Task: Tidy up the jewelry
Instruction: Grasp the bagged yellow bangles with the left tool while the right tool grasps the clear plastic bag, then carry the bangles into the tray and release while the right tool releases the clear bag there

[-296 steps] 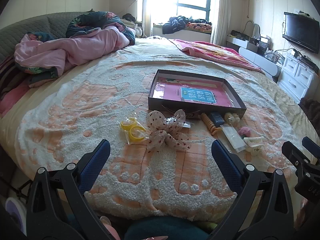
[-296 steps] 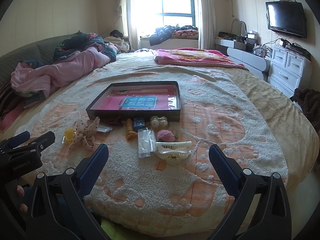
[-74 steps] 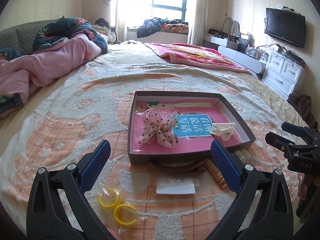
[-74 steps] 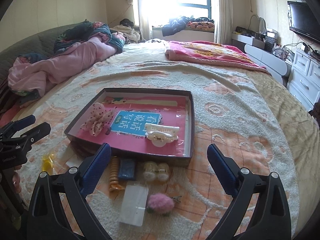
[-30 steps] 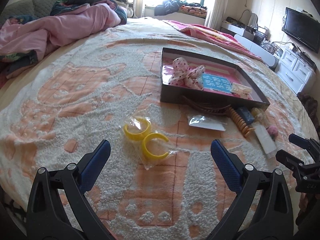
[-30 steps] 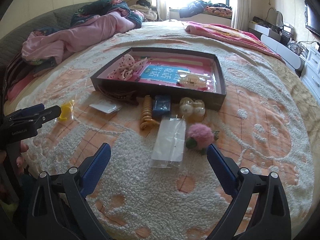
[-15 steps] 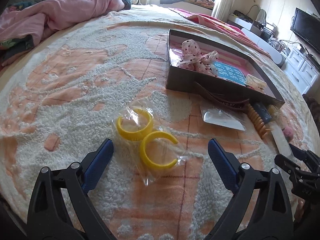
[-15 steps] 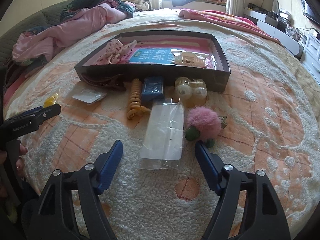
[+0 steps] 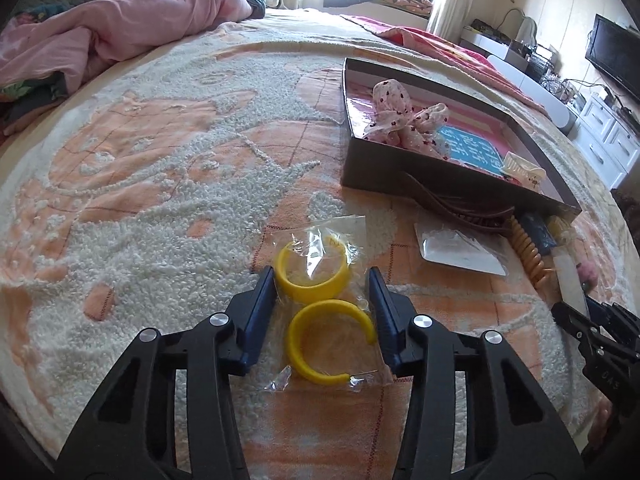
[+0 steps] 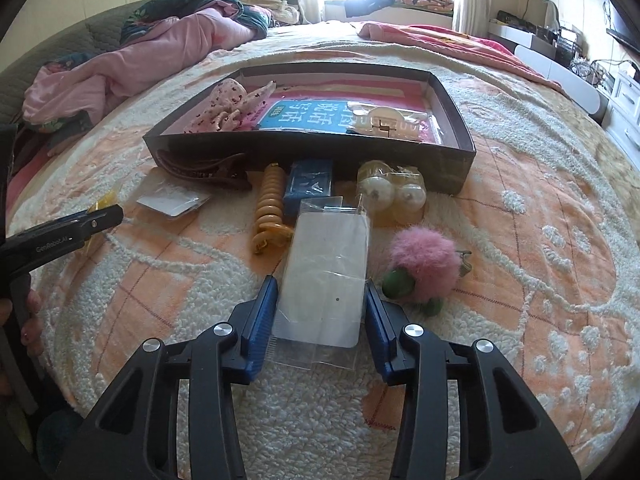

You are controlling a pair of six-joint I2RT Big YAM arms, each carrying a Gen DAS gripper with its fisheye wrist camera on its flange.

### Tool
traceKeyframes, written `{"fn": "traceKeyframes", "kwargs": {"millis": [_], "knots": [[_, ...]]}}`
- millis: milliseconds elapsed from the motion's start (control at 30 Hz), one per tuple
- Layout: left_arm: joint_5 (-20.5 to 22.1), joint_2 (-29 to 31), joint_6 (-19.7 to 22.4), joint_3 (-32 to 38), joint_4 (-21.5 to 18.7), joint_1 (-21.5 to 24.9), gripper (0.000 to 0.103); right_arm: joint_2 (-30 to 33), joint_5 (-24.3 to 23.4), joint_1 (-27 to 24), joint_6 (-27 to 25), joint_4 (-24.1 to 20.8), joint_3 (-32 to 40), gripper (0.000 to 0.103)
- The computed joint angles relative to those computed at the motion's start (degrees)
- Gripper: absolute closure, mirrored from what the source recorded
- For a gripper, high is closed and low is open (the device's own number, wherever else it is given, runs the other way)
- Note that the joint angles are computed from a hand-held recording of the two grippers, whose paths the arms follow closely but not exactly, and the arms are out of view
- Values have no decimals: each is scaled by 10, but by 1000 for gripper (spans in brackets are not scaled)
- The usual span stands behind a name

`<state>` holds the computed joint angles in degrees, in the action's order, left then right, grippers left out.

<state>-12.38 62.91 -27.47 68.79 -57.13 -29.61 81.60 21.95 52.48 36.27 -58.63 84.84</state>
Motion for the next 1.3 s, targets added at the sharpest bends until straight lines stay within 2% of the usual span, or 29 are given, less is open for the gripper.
{"fn": "traceKeyframes", "kwargs": {"millis": [400, 700, 1033, 1300], "knots": [[15, -26, -8, -2, -13, -23, 67, -19, -22, 13, 9, -6, -4, 63], [-3, -35, -3, 20, -20, -65, 67, -26, -21, 32, -3, -12, 13, 63], [-5, -13, -2, 58, -15, -82, 67, -29, 5, 33, -31, -22, 41, 63], [-3, 20, 15, 98, -6, -89, 67, -39, 11, 12, -38, -21, 43, 63]]}}
